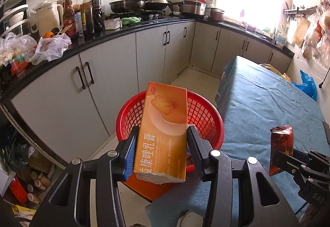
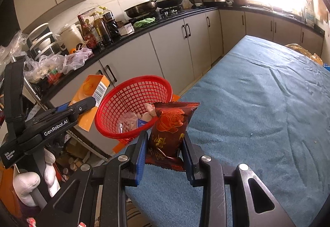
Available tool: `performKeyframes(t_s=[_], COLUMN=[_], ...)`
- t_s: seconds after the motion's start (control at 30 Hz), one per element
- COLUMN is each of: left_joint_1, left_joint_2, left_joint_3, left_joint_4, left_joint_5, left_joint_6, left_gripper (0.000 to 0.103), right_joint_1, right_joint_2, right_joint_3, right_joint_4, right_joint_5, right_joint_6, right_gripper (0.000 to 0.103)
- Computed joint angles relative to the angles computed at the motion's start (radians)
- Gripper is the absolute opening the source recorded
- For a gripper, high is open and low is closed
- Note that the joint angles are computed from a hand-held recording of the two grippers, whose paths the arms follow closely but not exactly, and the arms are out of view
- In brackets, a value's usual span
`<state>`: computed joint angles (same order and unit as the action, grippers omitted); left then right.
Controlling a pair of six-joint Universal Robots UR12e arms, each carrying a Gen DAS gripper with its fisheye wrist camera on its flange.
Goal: Collect trash
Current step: 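Lower both items into the basket and open both tools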
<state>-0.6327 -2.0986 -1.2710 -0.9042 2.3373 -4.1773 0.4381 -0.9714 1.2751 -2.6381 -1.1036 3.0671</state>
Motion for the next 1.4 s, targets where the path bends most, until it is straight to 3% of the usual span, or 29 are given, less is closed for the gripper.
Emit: performKeyframes(t_s=[1.0, 1.4], left_joint_1=[-0.006, 0.007], left_joint_2=[-0.039, -0.020], left_joint_3=[0.062, 0.016], left_joint_4=[-0.054, -0.017], left_joint_5=[0.000, -0.028], left_joint_6=[0.020, 0.003], left_gripper=[0.045, 0.045], right_joint_1=[-0.007, 0.004], right_joint_2=[-0.001, 0.010], right_joint_3=[0.012, -0.007], right_joint_4=[-0.004, 0.024], right_joint_5=[0.005, -0.004], right_joint_6=[0.018, -0.009], right_gripper=[0.035, 0.035])
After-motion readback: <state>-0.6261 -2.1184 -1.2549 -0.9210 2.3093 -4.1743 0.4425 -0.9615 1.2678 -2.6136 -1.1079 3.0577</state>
